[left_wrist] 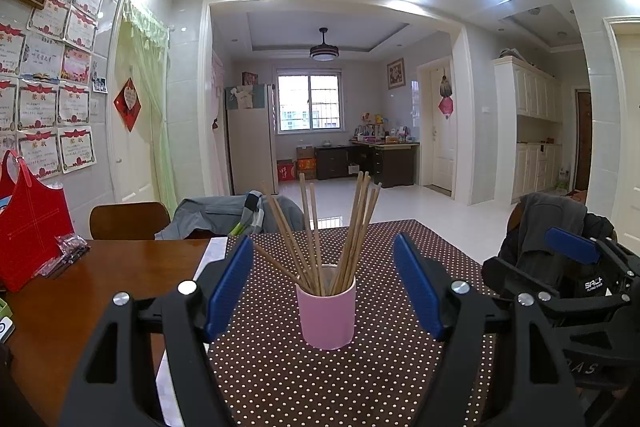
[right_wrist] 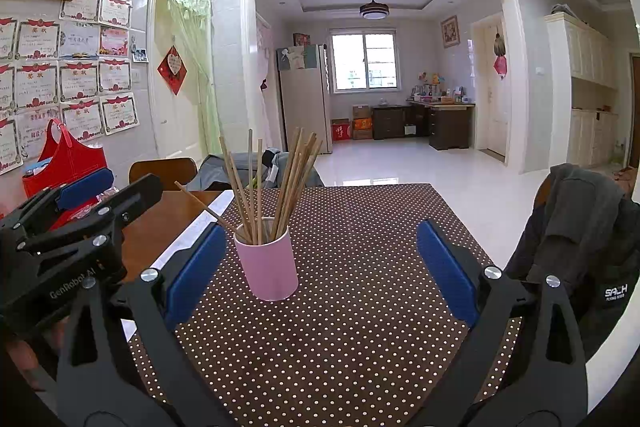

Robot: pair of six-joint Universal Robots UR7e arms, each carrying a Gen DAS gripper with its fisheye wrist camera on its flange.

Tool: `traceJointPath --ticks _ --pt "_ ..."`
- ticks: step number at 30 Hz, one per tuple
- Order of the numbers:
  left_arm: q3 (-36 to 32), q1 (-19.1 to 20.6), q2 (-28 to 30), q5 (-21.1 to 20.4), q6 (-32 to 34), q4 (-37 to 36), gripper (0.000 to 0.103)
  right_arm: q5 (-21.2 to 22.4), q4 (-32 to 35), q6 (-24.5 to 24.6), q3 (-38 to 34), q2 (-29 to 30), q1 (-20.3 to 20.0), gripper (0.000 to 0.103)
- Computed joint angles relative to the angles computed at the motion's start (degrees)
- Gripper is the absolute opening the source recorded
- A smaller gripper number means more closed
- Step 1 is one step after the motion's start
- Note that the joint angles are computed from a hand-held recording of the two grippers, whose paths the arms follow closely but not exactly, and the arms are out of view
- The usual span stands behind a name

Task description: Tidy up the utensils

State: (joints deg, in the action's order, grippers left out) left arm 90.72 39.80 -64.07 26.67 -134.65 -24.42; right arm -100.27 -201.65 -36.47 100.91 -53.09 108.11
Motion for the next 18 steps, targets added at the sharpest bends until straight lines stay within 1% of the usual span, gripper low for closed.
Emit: traceJointPath --ticks 8,18 --pt "0.0 0.0 0.1 0.0 -0.2 0.1 0.071 0.1 -0.2 -0.1 -0.1 0.1 -0.1 0.094" --pt "0.8 -0.4 0.0 -0.2 1.1 -1.6 0.071 0.3 -0.6 -0.1 0.1 0.2 -0.2 0.094"
